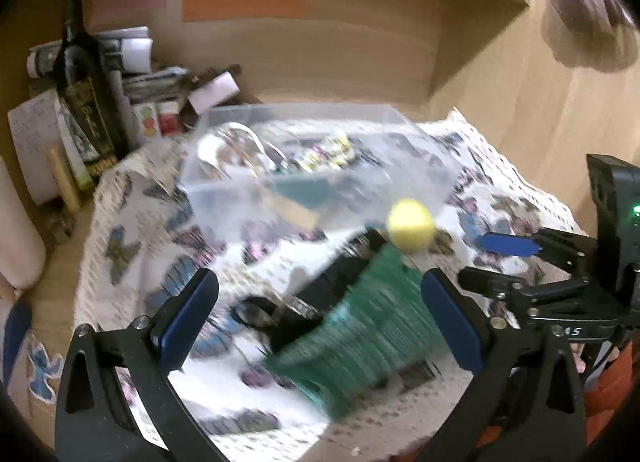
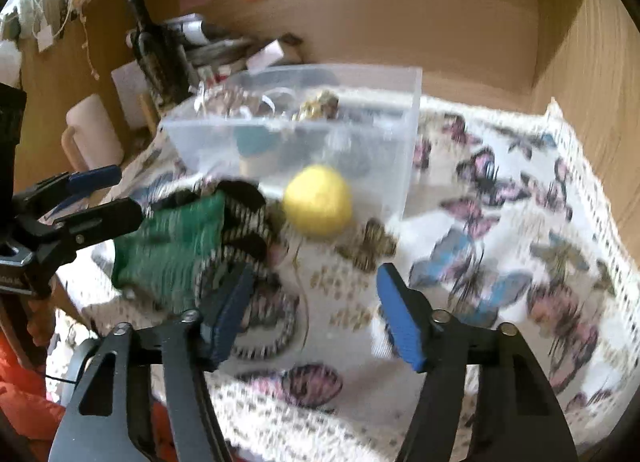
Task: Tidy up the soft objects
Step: 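Grasp the green knit sock with the left tool while the right tool grasps the beaded bracelet, then carry the green sock and bracelet into the box while both tools release them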
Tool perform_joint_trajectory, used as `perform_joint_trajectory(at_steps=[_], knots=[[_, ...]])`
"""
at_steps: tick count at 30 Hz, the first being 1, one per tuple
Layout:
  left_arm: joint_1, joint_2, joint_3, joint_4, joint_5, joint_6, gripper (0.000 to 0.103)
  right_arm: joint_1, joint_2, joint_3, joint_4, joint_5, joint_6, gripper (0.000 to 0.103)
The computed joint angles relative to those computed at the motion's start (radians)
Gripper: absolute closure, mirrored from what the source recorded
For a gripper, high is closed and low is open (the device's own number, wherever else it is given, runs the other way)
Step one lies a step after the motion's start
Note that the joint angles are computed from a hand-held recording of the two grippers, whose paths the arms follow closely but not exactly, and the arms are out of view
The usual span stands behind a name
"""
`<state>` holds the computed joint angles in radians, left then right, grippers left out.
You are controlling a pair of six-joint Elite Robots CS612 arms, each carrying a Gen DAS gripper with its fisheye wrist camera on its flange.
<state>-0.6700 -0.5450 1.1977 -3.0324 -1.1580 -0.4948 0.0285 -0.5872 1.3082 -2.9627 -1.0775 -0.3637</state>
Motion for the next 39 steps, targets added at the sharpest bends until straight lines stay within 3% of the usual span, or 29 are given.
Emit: perform_joint_trajectory(at_steps=[5,8,10,12,16,19,20,21,28,39], knots=[[-0.008,0.012,-0.007,-0.01,-0.053,0.011,0.0,0.007,-0.001,0.015,0.046,-0.007,-0.055,0.064],[-0.007,0.026,-0.026,0.013,-0.076,0.01,0.001,0.014,0.003,0.029,-0.014,-0.046,-0.064,0.072],[-0.008,0.036,-0.038,0.027,-0.07,0.007,0.005,0.013,0.005,0.031,-0.029,-0.05,-0.054,0.088],[-0.011,0.044,-0.047,0.038,-0.042,0.019,0.016,0.012,0.008,0.03,-0.045,-0.057,-0.048,0.094],[-0.013,0.049,-0.045,0.023,-0.016,0.026,0.035,0.012,0.012,0.028,-0.067,-0.065,-0.035,0.096],[-0.015,0.041,-0.033,0.014,0.01,0.036,0.063,0.011,0.014,0.027,-0.091,-0.072,-0.015,0.097],[-0.015,0.037,-0.028,0.01,0.015,0.037,0.079,0.01,0.014,0.026,-0.098,-0.069,-0.007,0.097],[-0.012,0.032,-0.022,0.006,-0.001,0.036,0.082,0.008,0.014,0.027,-0.108,-0.067,0.002,0.097],[-0.009,0.006,0.009,-0.039,0.018,0.026,0.087,-0.002,0.005,0.034,-0.193,-0.056,0.053,0.097],[-0.004,-0.005,-0.011,-0.141,0.127,0.094,0.087,-0.002,0.014,-0.021,-0.292,-0.058,0.109,0.097]])
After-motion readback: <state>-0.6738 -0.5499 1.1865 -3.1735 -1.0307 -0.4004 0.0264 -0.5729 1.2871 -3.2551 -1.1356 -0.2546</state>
